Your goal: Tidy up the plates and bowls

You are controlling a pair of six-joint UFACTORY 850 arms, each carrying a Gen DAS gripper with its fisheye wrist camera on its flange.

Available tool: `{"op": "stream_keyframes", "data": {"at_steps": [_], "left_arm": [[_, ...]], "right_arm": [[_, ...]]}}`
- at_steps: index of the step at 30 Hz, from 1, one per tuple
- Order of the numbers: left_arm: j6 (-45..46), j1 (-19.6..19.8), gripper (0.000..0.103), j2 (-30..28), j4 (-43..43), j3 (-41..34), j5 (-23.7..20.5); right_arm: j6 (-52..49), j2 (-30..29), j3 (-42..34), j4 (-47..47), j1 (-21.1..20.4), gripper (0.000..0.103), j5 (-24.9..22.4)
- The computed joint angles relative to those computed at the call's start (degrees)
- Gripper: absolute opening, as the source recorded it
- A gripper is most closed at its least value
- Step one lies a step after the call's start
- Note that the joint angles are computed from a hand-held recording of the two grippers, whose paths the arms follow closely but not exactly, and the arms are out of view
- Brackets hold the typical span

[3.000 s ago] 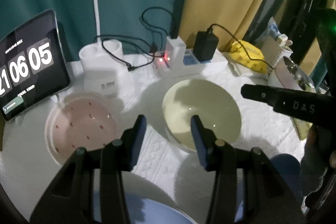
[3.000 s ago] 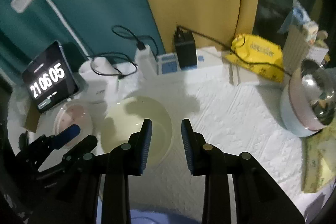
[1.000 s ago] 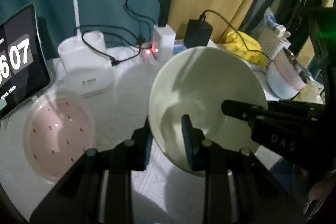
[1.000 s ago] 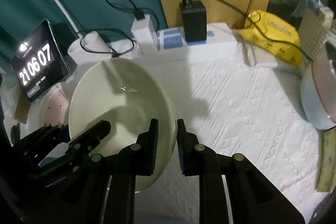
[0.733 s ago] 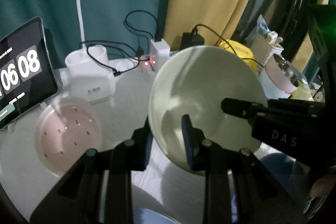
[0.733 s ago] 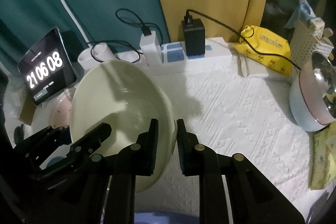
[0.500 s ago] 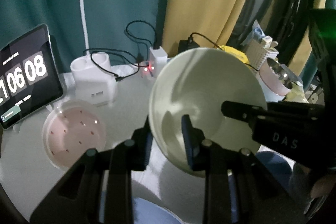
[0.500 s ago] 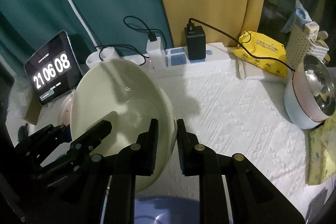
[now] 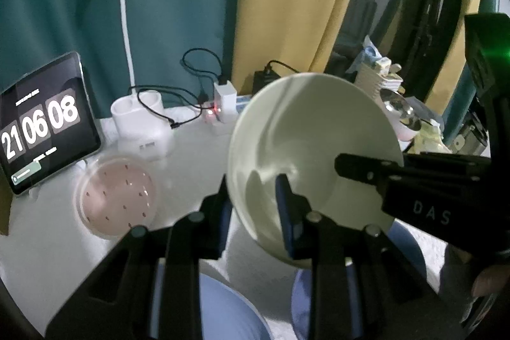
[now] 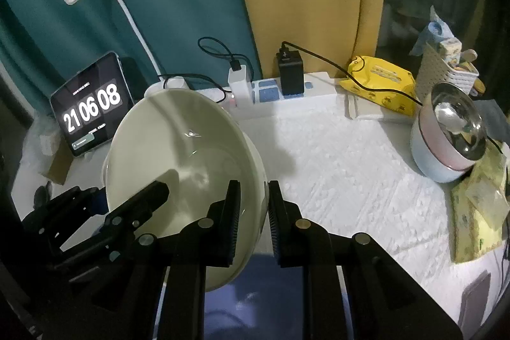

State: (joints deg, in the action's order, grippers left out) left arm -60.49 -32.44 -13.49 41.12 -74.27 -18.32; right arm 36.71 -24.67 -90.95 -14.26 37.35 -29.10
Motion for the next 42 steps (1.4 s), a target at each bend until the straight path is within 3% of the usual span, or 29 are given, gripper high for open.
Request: {"op": "stream_keyframes", "data": {"at_steps": [13,22,42], "left_arm": [[-2.4,-3.7,0.027,2.6,2.2,2.9,-1.3],[-0.8,-5.9,0.027,2.5,-1.0,4.5,-1.2],[3.2,-8.0,0.027,0.7,-5.4,5.3,-3.3]], "right_arm": [[4.2,6.1,7.7,-3.0,0.9,0.019,1.4],[5.6,10.1,14.6,-3.4,0.7,0.019,3.0],[1.7,11.6,20.7,3.3,0.1,0.019,4.9]]}}
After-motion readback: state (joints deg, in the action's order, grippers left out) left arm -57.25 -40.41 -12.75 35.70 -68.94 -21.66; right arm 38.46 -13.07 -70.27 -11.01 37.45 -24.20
